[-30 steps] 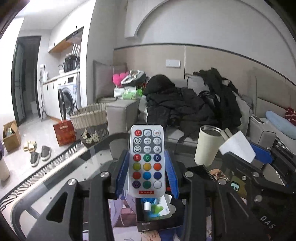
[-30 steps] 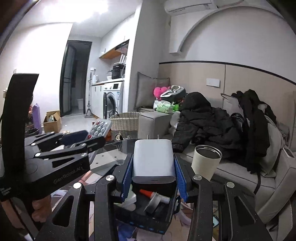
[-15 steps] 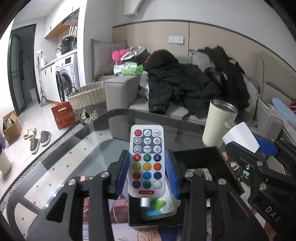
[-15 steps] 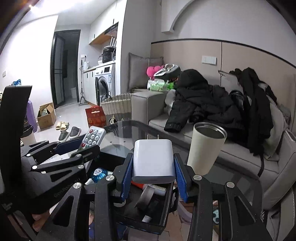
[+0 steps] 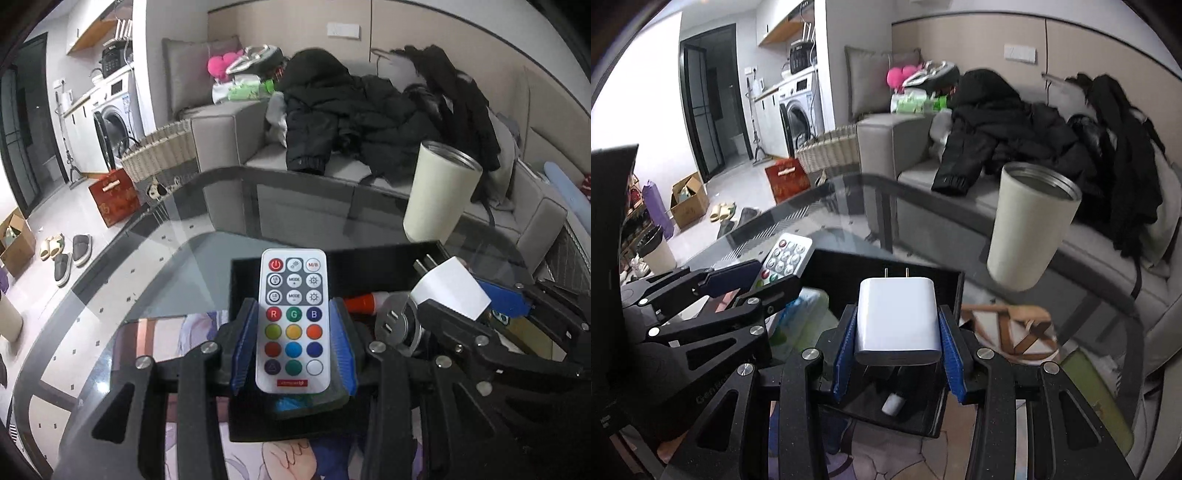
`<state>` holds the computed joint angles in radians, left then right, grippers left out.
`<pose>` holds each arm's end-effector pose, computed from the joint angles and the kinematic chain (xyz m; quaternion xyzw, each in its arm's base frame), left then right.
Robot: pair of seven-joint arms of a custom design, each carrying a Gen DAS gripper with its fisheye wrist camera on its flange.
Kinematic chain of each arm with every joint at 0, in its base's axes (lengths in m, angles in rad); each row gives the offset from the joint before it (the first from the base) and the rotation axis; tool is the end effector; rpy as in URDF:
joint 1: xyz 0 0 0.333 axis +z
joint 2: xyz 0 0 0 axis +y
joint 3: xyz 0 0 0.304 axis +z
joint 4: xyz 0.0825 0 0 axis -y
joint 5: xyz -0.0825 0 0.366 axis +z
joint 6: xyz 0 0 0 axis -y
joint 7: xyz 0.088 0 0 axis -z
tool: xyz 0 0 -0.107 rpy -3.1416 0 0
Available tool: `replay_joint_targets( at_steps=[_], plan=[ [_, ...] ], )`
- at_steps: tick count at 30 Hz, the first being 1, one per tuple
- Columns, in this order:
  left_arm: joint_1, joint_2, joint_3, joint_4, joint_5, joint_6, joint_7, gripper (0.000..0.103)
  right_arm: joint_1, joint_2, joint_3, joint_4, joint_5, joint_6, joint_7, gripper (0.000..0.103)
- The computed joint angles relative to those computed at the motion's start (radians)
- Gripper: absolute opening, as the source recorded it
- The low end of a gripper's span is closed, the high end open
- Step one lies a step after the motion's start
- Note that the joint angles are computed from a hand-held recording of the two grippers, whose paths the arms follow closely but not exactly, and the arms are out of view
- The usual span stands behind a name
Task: Organize rigid objects
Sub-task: 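Lower and release the remote with left tool while right tool releases the charger block into box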
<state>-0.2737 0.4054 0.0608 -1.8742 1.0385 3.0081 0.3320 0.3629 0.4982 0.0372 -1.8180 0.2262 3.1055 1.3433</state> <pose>0.6119 -0.2004 0.3546 -0.6585 0.6425 -0.2897 0.2637 0.6341 0.2439 0.3584 -0.7674 0.5126 -0.2038 0.3269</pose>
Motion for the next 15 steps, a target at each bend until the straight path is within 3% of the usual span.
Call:
replay_joint_targets(
  at_steps=[2, 15],
  plan=[
    [0.021, 0.004, -0.028, 0.000, -0.046, -0.016, 0.052, 0.038, 0.002, 0.007, -0.004, 0.008, 0.000, -0.025, 0.005, 0.042],
    [-0.001, 0.006, -0.007, 0.002, -0.054, -0.026, 0.069, 0.039, 0.013, 0.013, -0.015, 0.012, -0.020, -0.037, 0.020, 0.042]
  ],
)
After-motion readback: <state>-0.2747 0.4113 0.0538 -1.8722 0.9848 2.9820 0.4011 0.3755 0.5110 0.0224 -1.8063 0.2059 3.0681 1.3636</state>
